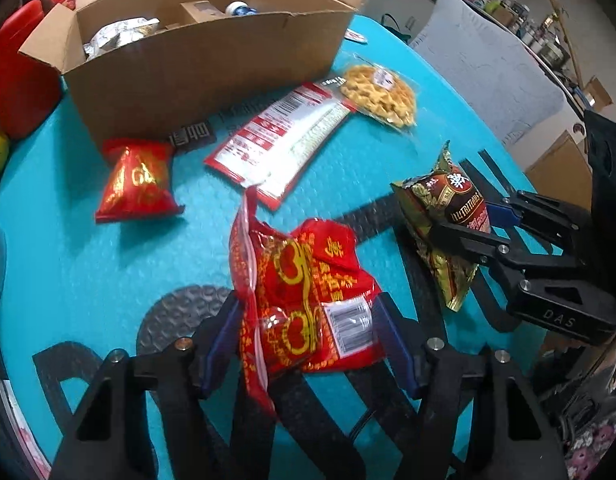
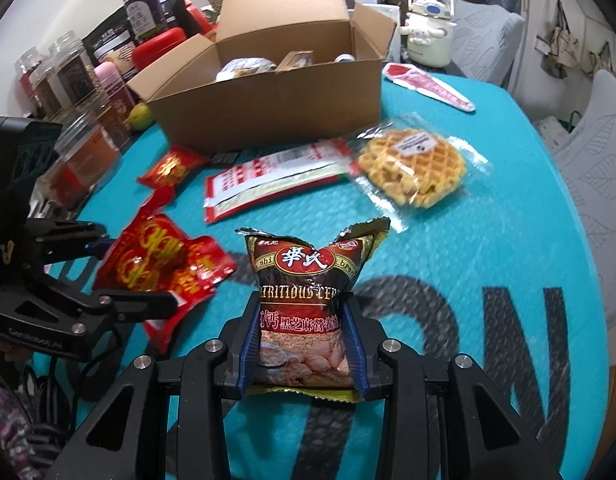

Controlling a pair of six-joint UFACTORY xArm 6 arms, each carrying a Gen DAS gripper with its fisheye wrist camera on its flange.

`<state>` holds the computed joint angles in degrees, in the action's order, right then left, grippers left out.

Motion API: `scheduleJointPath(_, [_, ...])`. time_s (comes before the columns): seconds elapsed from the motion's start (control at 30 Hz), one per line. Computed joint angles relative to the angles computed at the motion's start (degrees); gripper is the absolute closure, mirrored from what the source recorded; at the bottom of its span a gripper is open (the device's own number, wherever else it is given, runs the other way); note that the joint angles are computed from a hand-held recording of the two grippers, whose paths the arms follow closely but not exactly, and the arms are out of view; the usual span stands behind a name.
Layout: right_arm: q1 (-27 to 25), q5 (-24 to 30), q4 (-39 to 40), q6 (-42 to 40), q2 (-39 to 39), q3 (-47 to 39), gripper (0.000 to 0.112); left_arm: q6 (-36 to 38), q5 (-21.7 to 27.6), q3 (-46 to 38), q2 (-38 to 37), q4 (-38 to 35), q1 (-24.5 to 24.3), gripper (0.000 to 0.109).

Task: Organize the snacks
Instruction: 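Lift the red bag and brown cereal packet and carry both toward the box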

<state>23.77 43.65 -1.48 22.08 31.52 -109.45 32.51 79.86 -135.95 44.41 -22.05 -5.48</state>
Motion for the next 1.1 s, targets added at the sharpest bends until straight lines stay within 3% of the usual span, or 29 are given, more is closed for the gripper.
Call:
scheduleJointPath(0.13, [0.53,0.40,-1.13,0.14,-0.18,0.27,0.075,2.66,-6.72,9.09,-4.89,2.32,-1.44,0.043])
scheduleJointPath(0.27, [0.29,0.59,-0.65,0.65,-0.04,0.04,0.075,2.72,-7.54,9.15,-4.50,2.37,-2.47,0.021])
scheduleJointPath(0.4, [-0.09,0.33,-0.73,1.39,-0.63,0.97,0.074,1.80,-10.21,10.23,-4.62,5.75,-4.39,0.011])
scheduleJointPath(0.57, [-0.46,-0.24,-1.34,2.20,-1.61,2.61,0.072,1.53,-15.93,14.65,-6.35,6.47,-5.38,0.011])
scheduleJointPath(0.67, [-0.38,0.49,-1.77,1.92,-1.22,2.05,0.069,1.66,-20.13,18.53,-8.70,7.06,-4.80,0.031])
scheduleJointPath(0.9, [-0.07,4.17,-2.87,1.58,2.48,-2.85,0.056,4.16,-18.08,17.45,-8.47,3.31,-3.10,0.034])
scheduleJointPath(1.1, [0.71,6.35,-6.70,2.54,4.60,-6.21,0.058,3.27,-13.60,12.75,-6.42,0.97,-1.08,0.034])
